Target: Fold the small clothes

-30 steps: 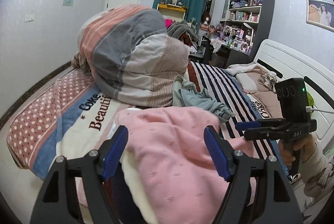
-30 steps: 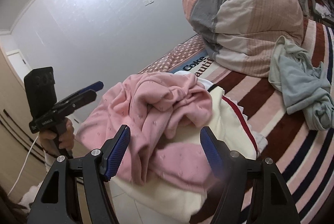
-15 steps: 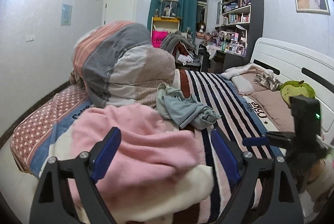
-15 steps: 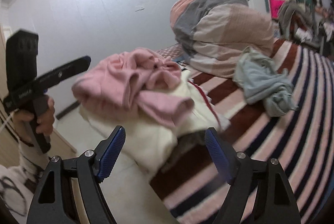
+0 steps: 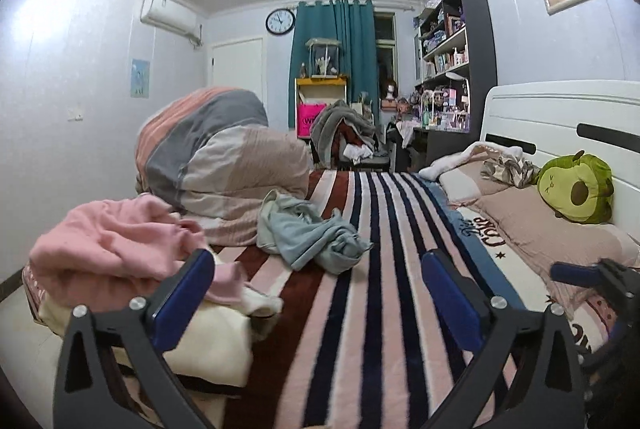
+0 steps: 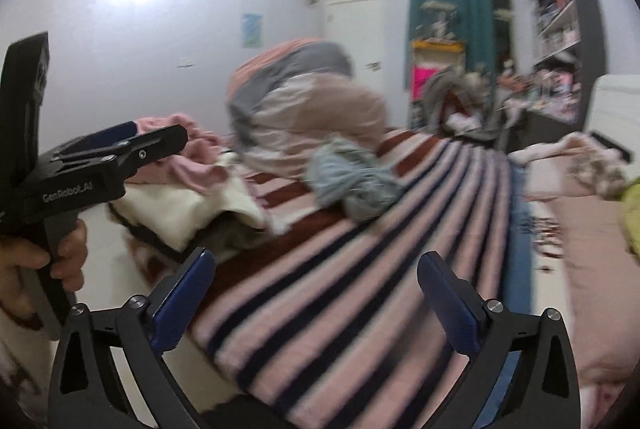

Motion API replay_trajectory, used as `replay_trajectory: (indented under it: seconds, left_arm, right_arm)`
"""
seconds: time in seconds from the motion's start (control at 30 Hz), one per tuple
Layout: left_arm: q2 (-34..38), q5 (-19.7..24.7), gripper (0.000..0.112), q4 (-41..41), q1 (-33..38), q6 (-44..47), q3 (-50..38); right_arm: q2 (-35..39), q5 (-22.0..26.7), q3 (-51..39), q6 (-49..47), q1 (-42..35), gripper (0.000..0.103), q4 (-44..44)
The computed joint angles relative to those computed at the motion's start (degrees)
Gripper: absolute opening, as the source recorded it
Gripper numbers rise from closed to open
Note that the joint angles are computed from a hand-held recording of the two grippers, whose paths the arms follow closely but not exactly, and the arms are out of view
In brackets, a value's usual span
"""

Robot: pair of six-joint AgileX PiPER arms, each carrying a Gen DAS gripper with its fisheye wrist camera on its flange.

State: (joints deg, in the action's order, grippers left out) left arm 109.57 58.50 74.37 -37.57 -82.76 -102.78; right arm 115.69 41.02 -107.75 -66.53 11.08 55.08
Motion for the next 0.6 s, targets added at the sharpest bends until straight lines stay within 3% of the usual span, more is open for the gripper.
replay_trajectory:
  seconds: [0.1,0.2,0.6]
  left_arm:
    - [4.33,1.41,0.102,0.91,-2.67,0.73,-5.64]
    - [7.35,1.68,0.102,0.36,-4.36,2.63,-10.35]
    - [10.27,1.06,0.102,-1.91,-5.10,5.46,-14.29]
  right_arm:
    - [-4.52,-6.13,8.15,-8.65,-2.44,0.102,5.72]
    - [-6.89,-8.48,11.72,-14.11,-4.19,0.102,10.47]
    - [-7.58,-9.04,13.07,-16.38,-6.95,0.102,15.13]
